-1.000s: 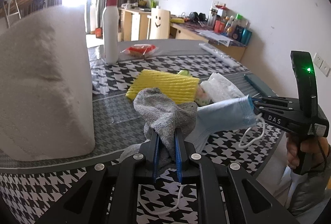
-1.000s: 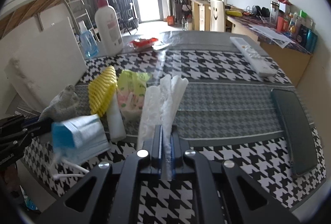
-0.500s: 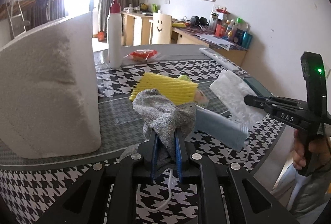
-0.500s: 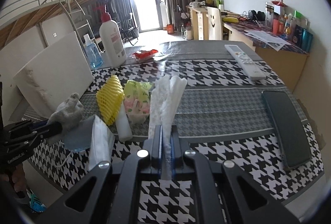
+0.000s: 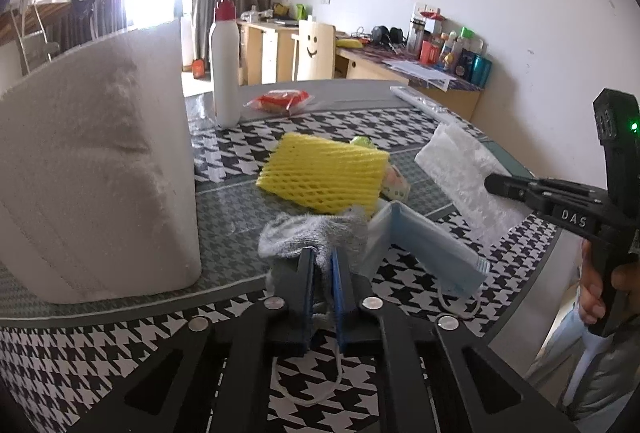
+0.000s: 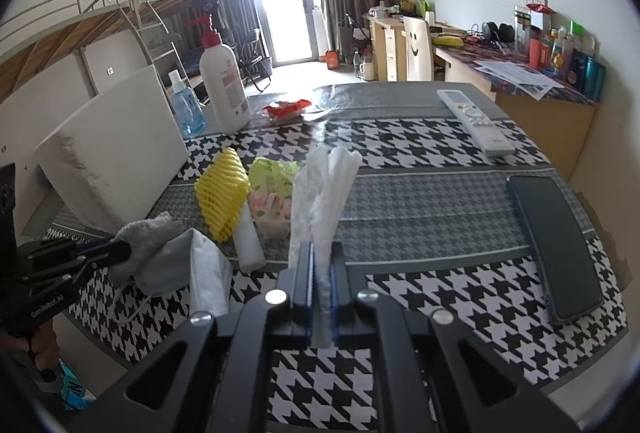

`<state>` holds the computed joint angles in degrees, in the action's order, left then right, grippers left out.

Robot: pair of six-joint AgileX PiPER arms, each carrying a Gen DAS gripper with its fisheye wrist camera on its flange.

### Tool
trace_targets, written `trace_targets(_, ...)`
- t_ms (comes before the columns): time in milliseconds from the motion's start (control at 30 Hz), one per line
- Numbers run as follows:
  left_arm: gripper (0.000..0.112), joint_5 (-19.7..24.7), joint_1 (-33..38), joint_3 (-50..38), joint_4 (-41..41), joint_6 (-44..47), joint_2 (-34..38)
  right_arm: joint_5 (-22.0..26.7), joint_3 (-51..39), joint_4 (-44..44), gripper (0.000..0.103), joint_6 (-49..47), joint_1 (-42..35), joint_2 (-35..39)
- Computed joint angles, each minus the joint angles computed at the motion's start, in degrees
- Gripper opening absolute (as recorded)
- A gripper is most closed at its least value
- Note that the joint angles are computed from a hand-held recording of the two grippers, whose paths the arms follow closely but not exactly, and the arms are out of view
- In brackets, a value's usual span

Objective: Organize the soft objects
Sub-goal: 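Close the left gripper on the grey sock while the right gripper grasps and lifts the paper towel, then carry the sock into the styrofoam box and open the left gripper while the right carries the towel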

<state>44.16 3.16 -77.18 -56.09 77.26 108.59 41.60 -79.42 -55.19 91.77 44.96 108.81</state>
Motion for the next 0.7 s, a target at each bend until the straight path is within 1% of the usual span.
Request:
trace_targets(100, 0.005, 0.5, 0.1, -0.1, 0.0, -0.1, 0.2, 0.4, -0.2, 0.0, 0.009, 0.0, 0.2, 0.0)
trace_targets(233, 0.004, 2.2, 0.8, -0.9, -0.5, 0.2, 0.3, 0.6, -0.1, -0.6, 0.009, 0.6, 0.5, -0.3)
trace_targets(400, 0.004, 3.2, 1.9, -0.6, -2.8, 2.6, -1.4, 0.6, 0.4, -2.9, 0.009, 2.3, 1.4, -1.4)
trace_targets(700, 0.004, 4.2, 3.8, -1.0, -6.4, 5.5, -4.5, 2.7, -1.5, -5.3, 0.009, 2.5, 3.4, -2.1)
